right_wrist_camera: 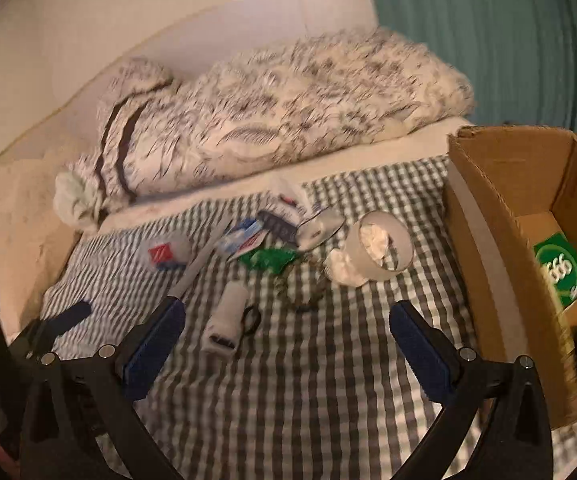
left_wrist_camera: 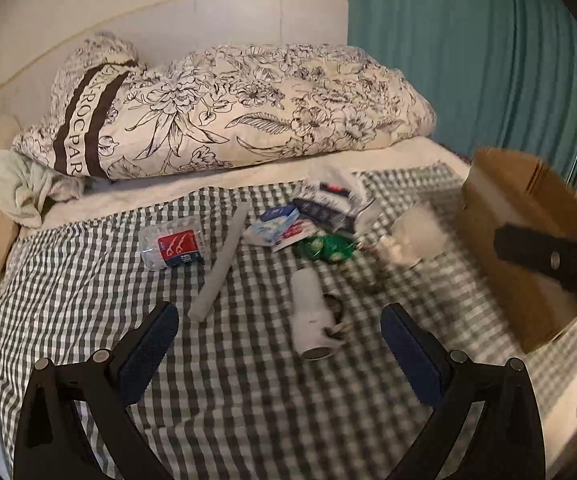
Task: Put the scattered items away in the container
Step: 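Move both grippers back over the bed toward the plug and tape roll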
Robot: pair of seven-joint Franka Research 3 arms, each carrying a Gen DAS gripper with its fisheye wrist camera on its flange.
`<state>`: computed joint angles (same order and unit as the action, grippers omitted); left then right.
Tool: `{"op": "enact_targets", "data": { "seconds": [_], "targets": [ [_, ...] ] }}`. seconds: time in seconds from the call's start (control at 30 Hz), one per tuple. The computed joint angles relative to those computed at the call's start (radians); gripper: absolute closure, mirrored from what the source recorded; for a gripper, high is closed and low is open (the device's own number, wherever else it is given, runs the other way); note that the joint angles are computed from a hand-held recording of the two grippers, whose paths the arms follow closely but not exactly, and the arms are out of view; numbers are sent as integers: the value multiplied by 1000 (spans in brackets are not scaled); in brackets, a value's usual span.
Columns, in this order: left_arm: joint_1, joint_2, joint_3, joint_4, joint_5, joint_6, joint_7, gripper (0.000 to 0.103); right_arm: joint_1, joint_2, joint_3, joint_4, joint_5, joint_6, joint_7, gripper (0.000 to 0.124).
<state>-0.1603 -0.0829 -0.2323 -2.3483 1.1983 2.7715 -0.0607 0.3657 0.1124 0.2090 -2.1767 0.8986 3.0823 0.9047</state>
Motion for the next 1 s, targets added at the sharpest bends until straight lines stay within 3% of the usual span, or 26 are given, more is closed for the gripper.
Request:
{"op": "enact_targets", "data": {
  "seconds": [0.1, 0.17, 0.33, 0.4, 0.5, 0.73, 0.87, 1.0],
  "targets": [
    [-18, -44, 3, 14, -213, -35, 139, 0, 28, -73, -64, -21, -261, -71, 196, 21],
    [-22, -55, -8, 36, -285, -96, 197, 0, 23, -93, -91, 2, -416, -147, 339, 21],
    [-44, -29, -34, 120, -401, -296, 263, 0, -8, -90, -105, 65, -344, -241, 272, 21],
    [-50, -11, -24, 132, -456, -290, 289, 0, -20, -59, -109, 107, -355, -267, 257, 21],
    [-52, 34, -22, 151, -436, -289, 238, 0, -38, 10, -108, 191, -354, -305, 252, 21],
    [-77, 195, 19, 225, -406, -252, 144, 0, -37, 198, -111, 367, -465, -382, 387, 21],
    [-92, 284, 50, 272, -401, -219, 157, 0, -7, 290, -129, 444, -569, -389, 444, 21],
    [-92, 345, 70, 296, -481, -210, 191, 0, 17, 381, -159, 538, -657, -427, 517, 21]
  ]
}}
